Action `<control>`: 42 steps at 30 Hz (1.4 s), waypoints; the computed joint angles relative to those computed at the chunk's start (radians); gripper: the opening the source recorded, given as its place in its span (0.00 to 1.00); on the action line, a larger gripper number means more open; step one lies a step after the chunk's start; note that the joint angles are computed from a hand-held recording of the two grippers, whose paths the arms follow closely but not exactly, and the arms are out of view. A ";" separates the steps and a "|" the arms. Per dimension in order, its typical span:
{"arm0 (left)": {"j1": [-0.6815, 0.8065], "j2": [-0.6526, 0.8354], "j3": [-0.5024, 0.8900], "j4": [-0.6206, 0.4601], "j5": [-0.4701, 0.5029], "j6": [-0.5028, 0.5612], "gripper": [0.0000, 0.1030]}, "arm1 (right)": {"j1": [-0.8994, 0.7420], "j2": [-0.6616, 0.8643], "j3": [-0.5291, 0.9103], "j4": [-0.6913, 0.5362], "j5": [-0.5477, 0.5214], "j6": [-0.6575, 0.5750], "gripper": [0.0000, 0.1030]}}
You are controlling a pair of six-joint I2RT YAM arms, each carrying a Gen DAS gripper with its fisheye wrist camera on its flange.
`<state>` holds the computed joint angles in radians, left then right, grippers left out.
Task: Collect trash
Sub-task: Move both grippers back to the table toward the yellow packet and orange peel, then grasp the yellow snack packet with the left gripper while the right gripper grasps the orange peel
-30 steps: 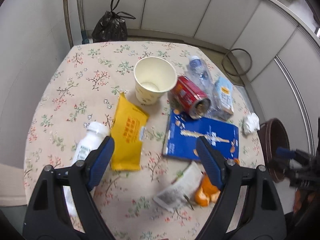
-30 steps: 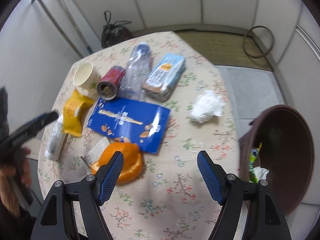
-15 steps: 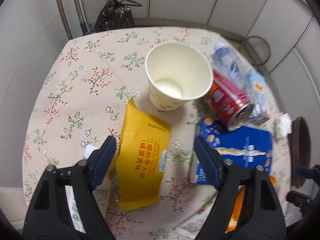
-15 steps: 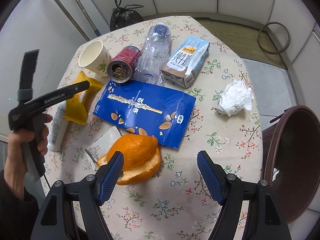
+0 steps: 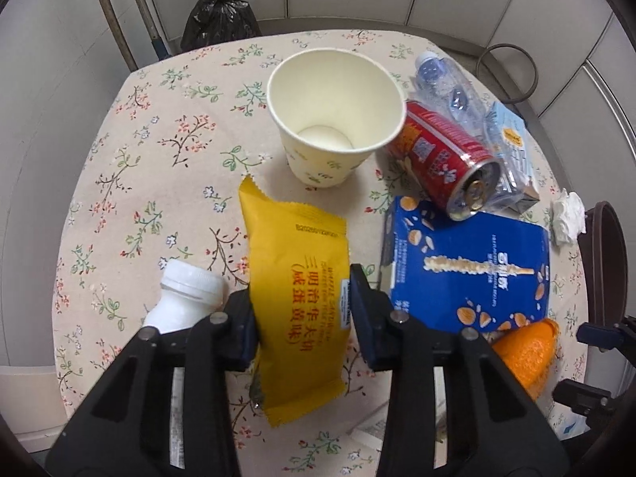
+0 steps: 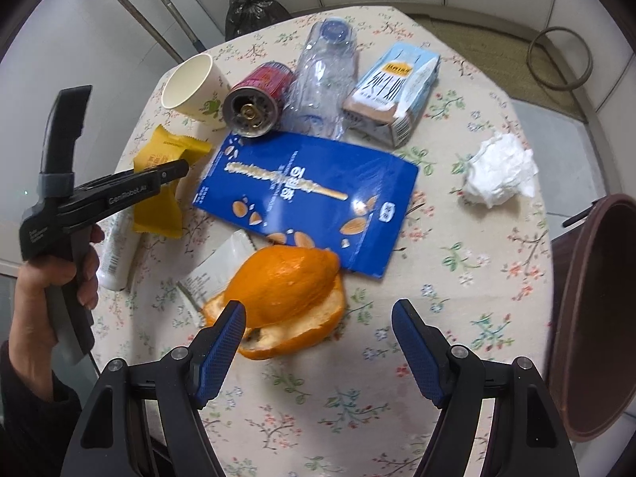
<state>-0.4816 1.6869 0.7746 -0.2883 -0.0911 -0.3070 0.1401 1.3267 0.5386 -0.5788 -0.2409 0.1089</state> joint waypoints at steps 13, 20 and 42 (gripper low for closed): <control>-0.122 -0.291 -0.073 -0.194 -0.059 -0.083 0.40 | 0.033 0.192 0.018 0.113 -0.114 0.154 0.75; -0.163 -0.387 -0.119 -0.238 -0.075 -0.102 0.40 | 0.038 0.281 0.016 0.214 -0.110 0.275 0.78; -0.306 -0.504 -0.119 -0.324 -0.137 -0.189 0.40 | 0.025 -0.011 -0.075 0.179 -0.154 0.203 0.26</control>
<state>-0.7871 1.1826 0.6552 -0.6123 -0.2283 -0.4956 0.1649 1.3158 0.4634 -0.4002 -0.3950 0.3116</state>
